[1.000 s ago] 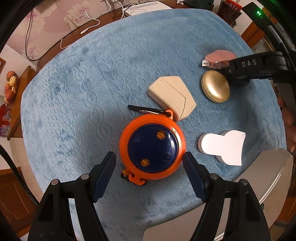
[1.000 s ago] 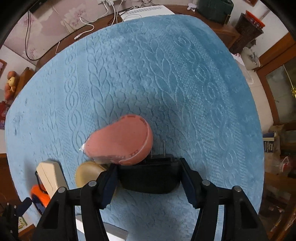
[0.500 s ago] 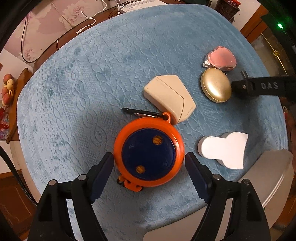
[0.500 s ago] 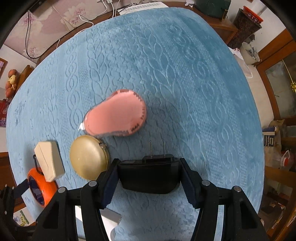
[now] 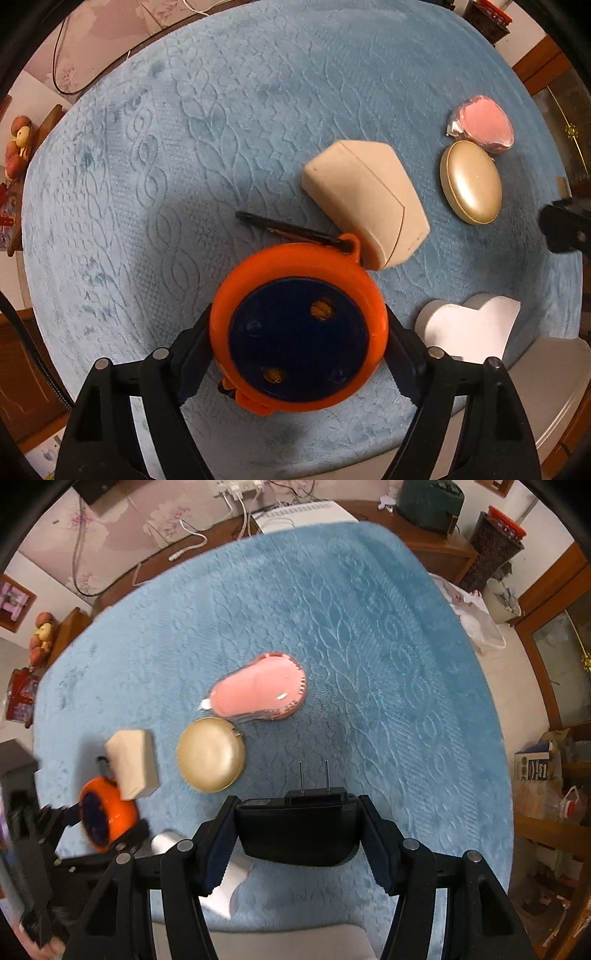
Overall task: Organize rigid objects
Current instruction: 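Carry the tape reel and black charger into the tray and release both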
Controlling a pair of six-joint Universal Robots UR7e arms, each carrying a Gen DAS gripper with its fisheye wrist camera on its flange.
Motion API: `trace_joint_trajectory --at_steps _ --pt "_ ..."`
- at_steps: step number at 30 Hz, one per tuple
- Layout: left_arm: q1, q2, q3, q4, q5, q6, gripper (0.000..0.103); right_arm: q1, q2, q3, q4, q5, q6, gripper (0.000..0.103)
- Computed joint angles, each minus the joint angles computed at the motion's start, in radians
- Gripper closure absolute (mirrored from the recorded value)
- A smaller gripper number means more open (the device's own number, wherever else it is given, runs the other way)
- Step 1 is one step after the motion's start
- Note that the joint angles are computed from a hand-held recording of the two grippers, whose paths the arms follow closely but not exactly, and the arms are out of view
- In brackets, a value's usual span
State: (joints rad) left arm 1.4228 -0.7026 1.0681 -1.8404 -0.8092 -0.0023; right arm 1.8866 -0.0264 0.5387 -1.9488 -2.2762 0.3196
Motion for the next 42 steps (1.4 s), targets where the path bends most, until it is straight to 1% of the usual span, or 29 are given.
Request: trace_joint_trajectory --at_steps 1,4,6,8,9,12,14,17,20,23,26,28,31,34,36,42 --pt "-0.002 0.0 0.004 -0.004 0.006 -0.001 0.02 0.008 -0.021 0.033 -0.013 0.004 0.004 0.041" --pt "-0.007 -0.02 0.035 -0.023 0.036 0.002 0.02 0.021 -0.078 0.133 -0.105 0.021 -0.031 0.041" --pt "-0.027 -0.048 0.091 -0.048 0.053 -0.018 0.02 0.028 -0.087 0.147 -0.136 0.027 -0.05 0.041" --pt "-0.038 -0.076 0.119 -0.064 0.054 -0.02 0.02 0.035 -0.127 0.213 -0.188 0.043 -0.066 0.041" --pt "-0.044 -0.092 0.137 -0.081 0.05 -0.017 0.02 0.028 -0.131 0.211 -0.2 0.05 -0.086 0.041" --pt "-0.067 -0.153 0.202 -0.14 0.041 0.002 0.02 0.042 -0.19 0.303 -0.26 0.068 -0.101 0.041" --pt "-0.092 -0.212 0.26 -0.186 0.03 0.027 0.02 0.053 -0.229 0.373 -0.315 0.074 -0.126 0.041" --pt "-0.129 -0.294 0.342 -0.236 0.031 0.075 0.02 0.075 -0.298 0.494 -0.395 0.085 -0.161 0.041" --pt "-0.167 -0.388 0.436 -0.29 0.019 0.129 0.02 0.098 -0.364 0.607 -0.455 0.09 -0.19 0.041" --pt "-0.211 -0.476 0.527 -0.325 -0.015 0.144 0.02 0.116 -0.416 0.707 -0.512 0.086 -0.224 0.041" --pt "-0.215 -0.528 0.581 -0.347 -0.054 0.159 0.02 0.129 -0.46 0.804 -0.563 0.075 -0.247 0.04" --pt "-0.229 -0.558 0.614 -0.342 -0.074 0.145 0.02 0.134 -0.478 0.857 -0.597 0.06 -0.264 0.04" --pt "-0.248 -0.596 0.664 -0.336 -0.092 0.121 0.02 0.133 -0.498 0.935 -0.649 0.057 -0.287 0.04" --pt "-0.255 -0.615 0.716 -0.353 -0.091 0.127 0.02 0.125 -0.505 0.999 -0.663 0.067 -0.285 0.04" --pt "-0.257 -0.619 0.742 -0.348 -0.096 0.126 0.02 0.119 -0.502 1.026 -0.65 0.07 -0.27 0.04" --pt "-0.254 -0.618 0.806 -0.326 -0.12 0.125 0.02 0.09 -0.482 1.07 -0.583 0.115 -0.232 0.04"
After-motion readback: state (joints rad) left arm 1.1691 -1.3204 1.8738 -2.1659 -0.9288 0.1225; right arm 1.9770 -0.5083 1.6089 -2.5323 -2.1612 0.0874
